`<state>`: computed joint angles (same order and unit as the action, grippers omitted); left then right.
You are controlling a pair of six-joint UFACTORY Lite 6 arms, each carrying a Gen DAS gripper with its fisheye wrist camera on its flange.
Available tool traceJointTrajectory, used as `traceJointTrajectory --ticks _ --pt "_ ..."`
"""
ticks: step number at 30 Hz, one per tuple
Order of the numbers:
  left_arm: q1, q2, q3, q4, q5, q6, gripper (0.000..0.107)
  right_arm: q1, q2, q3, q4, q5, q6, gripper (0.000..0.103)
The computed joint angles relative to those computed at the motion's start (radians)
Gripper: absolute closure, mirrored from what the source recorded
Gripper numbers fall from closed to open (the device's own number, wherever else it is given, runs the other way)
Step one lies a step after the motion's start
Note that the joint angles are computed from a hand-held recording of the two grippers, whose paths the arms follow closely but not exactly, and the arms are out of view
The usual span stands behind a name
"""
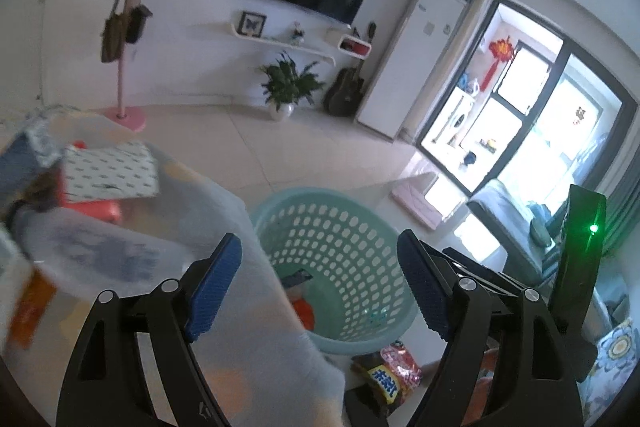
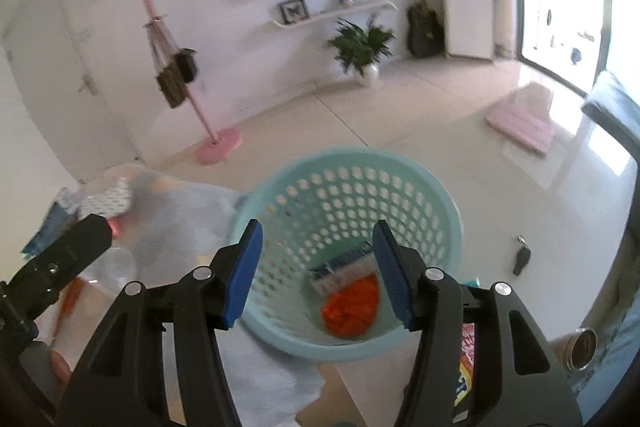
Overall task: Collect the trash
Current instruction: 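Carry both items over the green basket and open both tools to drop them, then grasp the pink spray can with the left tool while the right tool grasps the clear bottle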
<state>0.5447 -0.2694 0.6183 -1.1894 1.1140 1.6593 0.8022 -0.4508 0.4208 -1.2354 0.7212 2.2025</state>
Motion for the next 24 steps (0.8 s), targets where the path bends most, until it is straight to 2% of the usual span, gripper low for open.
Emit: traceJointTrajectory --ticks 3,6,11,16,21,24 --pt "0.157 -0.014 0.028 0.041 0.116 0.024 0.029 0.116 0.045 0.074 -0.009 0.075 0.011 0.049" --pt "0.328 0.014 0.088 0.082 0.215 0.062 0.029 0.192 0.131 0.163 -0.029 0.095 0.015 0.049" --pt "0.543 0.131 0.228 0.131 0.286 0.129 0.029 0.248 0.326 0.341 -0.074 0.068 -0.017 0.049" --pt "0.653 0.319 0.421 0.148 0.194 0.161 0.029 0.194 0.505 0.496 -0.139 -0.077 -0.085 0.049" --pt "0.627 0.494 0.587 0.206 0.077 0.12 0.029 0.131 0.615 0.589 -0.246 -0.22 -0.056 0.049" --pt "0.594 0.556 0.635 0.247 0.058 0.086 0.029 0.096 0.673 0.649 -0.227 -0.259 -0.1 0.049"
